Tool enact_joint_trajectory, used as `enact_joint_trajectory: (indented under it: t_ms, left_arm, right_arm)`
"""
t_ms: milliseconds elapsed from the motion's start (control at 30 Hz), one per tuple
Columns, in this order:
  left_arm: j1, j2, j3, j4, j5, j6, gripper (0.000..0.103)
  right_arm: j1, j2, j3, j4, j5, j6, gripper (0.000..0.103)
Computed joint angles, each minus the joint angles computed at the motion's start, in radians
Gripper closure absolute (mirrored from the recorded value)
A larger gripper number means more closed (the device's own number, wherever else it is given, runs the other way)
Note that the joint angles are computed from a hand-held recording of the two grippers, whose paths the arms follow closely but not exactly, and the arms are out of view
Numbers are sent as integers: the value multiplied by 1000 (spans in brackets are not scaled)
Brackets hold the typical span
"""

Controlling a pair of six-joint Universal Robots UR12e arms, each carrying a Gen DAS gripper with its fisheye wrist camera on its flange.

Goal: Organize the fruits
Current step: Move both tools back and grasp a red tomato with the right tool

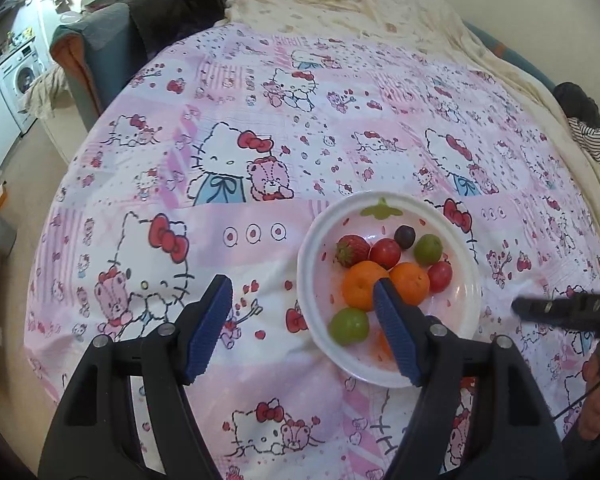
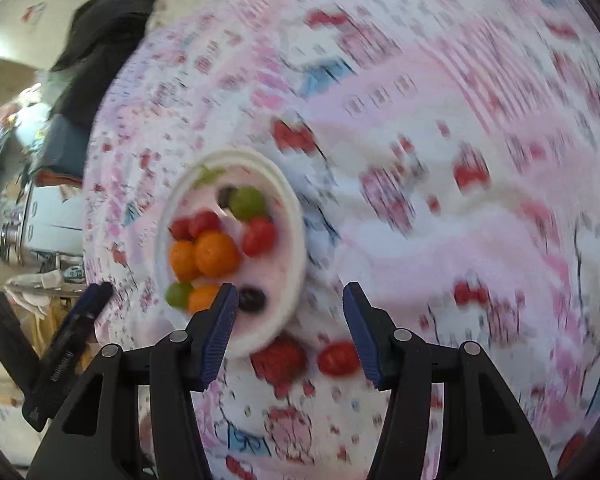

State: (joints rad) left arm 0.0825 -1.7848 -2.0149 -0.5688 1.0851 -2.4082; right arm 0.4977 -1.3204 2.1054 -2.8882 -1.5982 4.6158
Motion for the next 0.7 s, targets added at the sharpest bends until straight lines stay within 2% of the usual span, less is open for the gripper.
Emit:
enact_joint_trajectory:
  t_ms: [133, 300, 400, 433, 467, 600, 700]
  left_arm:
    - [12, 18, -14, 3, -13, 8, 33]
    - [32, 42, -39, 15, -13, 18, 33]
    - [45, 53, -51, -19, -10, 10, 33]
    - [48, 58, -56, -27, -8, 13, 33]
    - [50, 62, -64, -29, -5, 16, 33]
    - [44, 80, -93, -26, 25, 27, 33]
    - [37, 92, -108, -50, 34, 19, 33]
  right_arm:
    - [9, 20, 22, -50, 68, 76, 46]
    - [15, 40, -13, 70, 106, 49, 47]
    - [20, 47, -22, 99, 90, 41, 52]
    - [23, 47, -21, 97, 79, 41, 62]
    - [26, 47, -20, 96, 71, 34, 68]
    - [38, 39, -26, 118, 46, 6, 69]
    - [48, 15, -17, 106, 4, 18, 69]
